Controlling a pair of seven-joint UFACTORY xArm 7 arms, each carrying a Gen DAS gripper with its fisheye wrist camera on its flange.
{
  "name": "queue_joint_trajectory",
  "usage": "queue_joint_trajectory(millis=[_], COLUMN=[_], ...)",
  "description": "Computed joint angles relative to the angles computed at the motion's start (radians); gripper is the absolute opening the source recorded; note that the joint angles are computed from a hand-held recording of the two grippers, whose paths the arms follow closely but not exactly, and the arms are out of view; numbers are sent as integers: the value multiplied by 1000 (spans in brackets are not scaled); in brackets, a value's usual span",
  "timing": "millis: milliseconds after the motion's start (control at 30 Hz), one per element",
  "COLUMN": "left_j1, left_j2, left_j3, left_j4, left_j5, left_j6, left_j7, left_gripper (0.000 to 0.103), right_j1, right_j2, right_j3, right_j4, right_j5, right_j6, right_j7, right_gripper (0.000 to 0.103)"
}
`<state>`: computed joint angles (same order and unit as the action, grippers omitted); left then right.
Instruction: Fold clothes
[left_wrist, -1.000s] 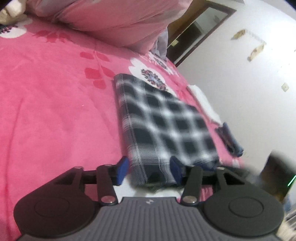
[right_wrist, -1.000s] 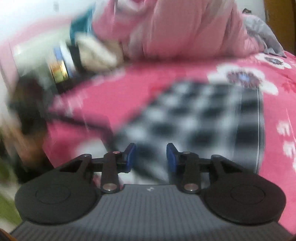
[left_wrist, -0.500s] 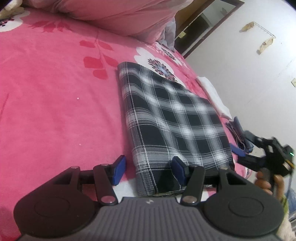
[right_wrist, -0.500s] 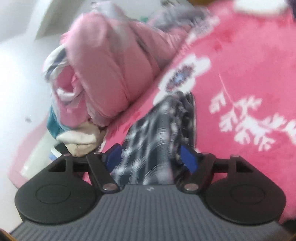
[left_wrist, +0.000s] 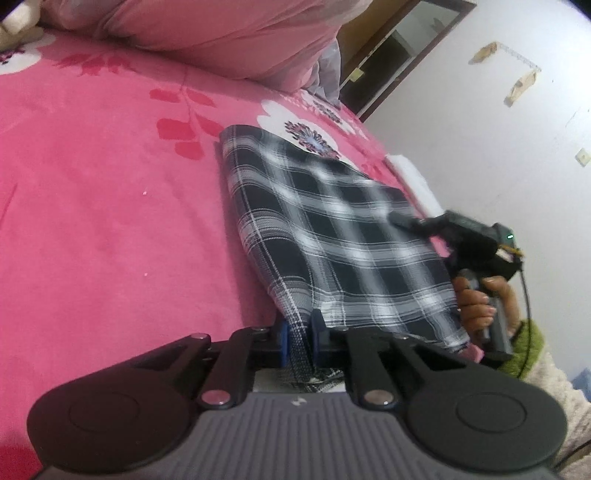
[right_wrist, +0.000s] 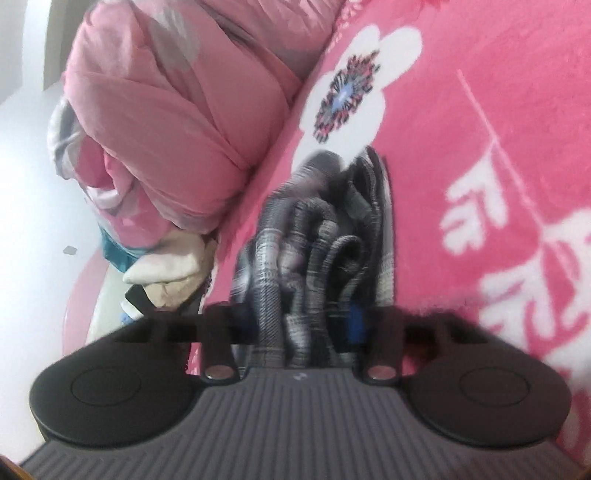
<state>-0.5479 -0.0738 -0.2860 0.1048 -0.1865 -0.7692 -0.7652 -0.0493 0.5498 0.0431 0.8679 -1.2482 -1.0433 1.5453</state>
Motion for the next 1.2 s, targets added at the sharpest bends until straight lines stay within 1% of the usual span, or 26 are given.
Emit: queue_joint_trajectory(millis=[67,200,233,300,333,367,400,433,467,533,567,600,633,667,700,733,767,800,867,900,933,967,1000,1033,1100,1200], left_j1=[-6,-24,-28,-29,-28,-25,-23,-25,-27,-19,-7,25,70,130,193,267,342,414,500,522,537,539,537,526,506,481], left_j2=[-18,-64,-66,-62,-64,-66,-82,-108,-149,-244,-291,-335,-366,-376,-388,-374,-362,-322,-195,-120,-47,8,57,71,93,98], left_j3=[-3,-20,-27,-41,-27,-14,-16,-35,-66,-169,-220,-291,-360,-425,-489,-552,-616,-664,-696,-695,-691,-691,-684,-670,-643,-599], left_j4=[-20,-57,-60,-57,-62,-66,-76,-84,-93,-110,-115,-113,-103,-81,-59,-28,3,36,106,135,164,187,208,205,196,177], left_j5=[6,1,-5,-32,-10,15,14,-21,-78,-241,-306,-380,-436,-464,-487,-490,-496,-481,-456,-446,-438,-461,-476,-467,-440,-392], left_j6=[-10,-8,-7,7,4,1,-2,12,43,114,152,191,223,244,266,266,266,240,186,159,137,131,127,111,77,57], left_j7=[-26,-62,-55,-30,-47,-66,-61,-37,2,91,125,170,210,256,298,333,370,403,480,514,551,594,627,619,592,549], left_gripper=[11,11,12,16,20,26,28,35,43,47,47,47,47,46,46,42,38,33,29,29,26,23,23,23,23,23], right_j1=[-5,26,32,36,38,39,46,52,53,42,42,42,52,70,91,112,135,149,154,192,229,224,220,185,148,140], right_j2=[28,36,40,46,32,18,-24,-63,-116,-213,-262,-310,-358,-394,-416,-425,-431,-423,-389,-385,-362,-356,-344,-365,-423,-421], right_j3=[11,9,5,-4,-11,-19,-33,-44,-53,-59,-55,-50,-38,-22,-4,14,31,43,77,66,54,70,70,99,133,155], right_j4=[15,55,69,93,94,95,77,58,21,-44,-82,-118,-150,-174,-191,-198,-204,-205,-190,-194,-197,-208,-214,-213,-200,-123], right_j5=[-2,-26,-38,-66,-85,-106,-121,-127,-111,-77,-28,26,87,153,217,268,323,357,374,431,508,562,575,546,482,395], right_j6=[-45,-26,-17,-8,1,10,40,71,101,154,182,211,253,293,324,354,384,397,441,504,546,547,528,551,606,632], right_j7=[-6,-1,3,28,49,71,82,77,46,-12,-66,-124,-198,-286,-377,-457,-539,-606,-703,-780,-861,-900,-907,-872,-811,-774], right_gripper=[32,31,31,32,35,40,43,52,60,62,62,61,52,35,28,12,6,6,3,1,0,0,0,0,1,1])
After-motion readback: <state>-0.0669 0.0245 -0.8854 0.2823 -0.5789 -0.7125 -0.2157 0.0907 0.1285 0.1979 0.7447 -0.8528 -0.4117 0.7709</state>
